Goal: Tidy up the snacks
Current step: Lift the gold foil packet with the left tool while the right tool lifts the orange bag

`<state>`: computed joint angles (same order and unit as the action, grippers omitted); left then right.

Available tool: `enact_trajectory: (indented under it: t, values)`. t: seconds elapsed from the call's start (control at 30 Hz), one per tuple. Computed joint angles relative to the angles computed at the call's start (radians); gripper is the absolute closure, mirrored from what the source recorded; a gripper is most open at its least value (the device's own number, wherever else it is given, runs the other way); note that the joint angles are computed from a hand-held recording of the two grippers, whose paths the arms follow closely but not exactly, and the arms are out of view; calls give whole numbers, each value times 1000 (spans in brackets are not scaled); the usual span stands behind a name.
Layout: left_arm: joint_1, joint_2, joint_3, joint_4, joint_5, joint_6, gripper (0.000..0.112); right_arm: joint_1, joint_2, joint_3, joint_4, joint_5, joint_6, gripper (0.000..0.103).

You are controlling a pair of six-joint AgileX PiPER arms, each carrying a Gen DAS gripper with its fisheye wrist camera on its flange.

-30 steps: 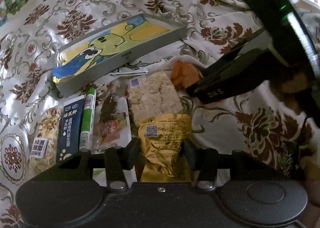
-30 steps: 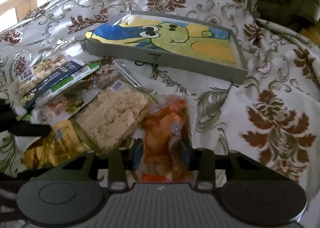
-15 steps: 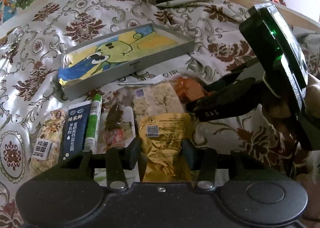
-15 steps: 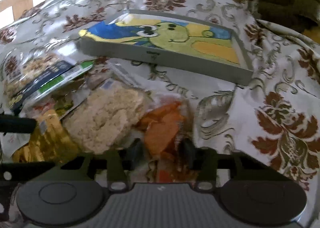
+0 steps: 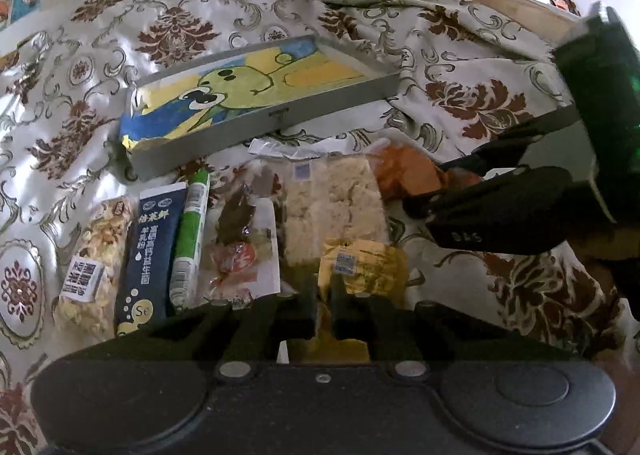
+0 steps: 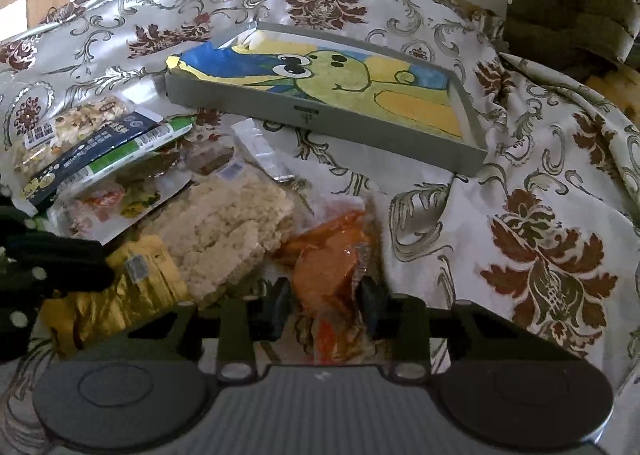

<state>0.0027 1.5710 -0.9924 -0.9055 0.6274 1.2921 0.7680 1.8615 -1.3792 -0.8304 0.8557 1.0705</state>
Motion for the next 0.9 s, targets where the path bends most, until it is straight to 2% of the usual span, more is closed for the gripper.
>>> enact_trajectory:
  t: [0.07,0.1,0.17,0.3,0.43,0.57,0.67,0.7,0.77,0.9]
  values:
    - [23,37,-57,44,112,-65,89,10,-14,8,-7,9,13,64]
    - [30,59,-88,72,161,-120,78,17,-22,13,-12,15,21,64]
    - [34,73,-102,91,180,-163,76,27,-34,19,-22,28,29,64]
    - [15,80,-97,124,169,-173,64,25,-50,27,-11,34,33,64]
    - [-16,59,-64,159,115,-130,69,-1,-42,27,21,7,17,63]
    - [-19,48,-49,153,100,-99,71,-41,-5,11,70,-37,-18,54]
    - [-16,40,-39,134,91,-90,71,-63,7,27,41,-85,11,51]
    - [-17,35,-35,127,86,-86,71,-66,10,29,31,-92,19,51]
    - [-17,22,-22,108,75,-68,71,-72,9,34,18,-107,39,60]
    - [-18,-7,2,69,55,-29,72,-61,-5,37,-7,-98,57,63]
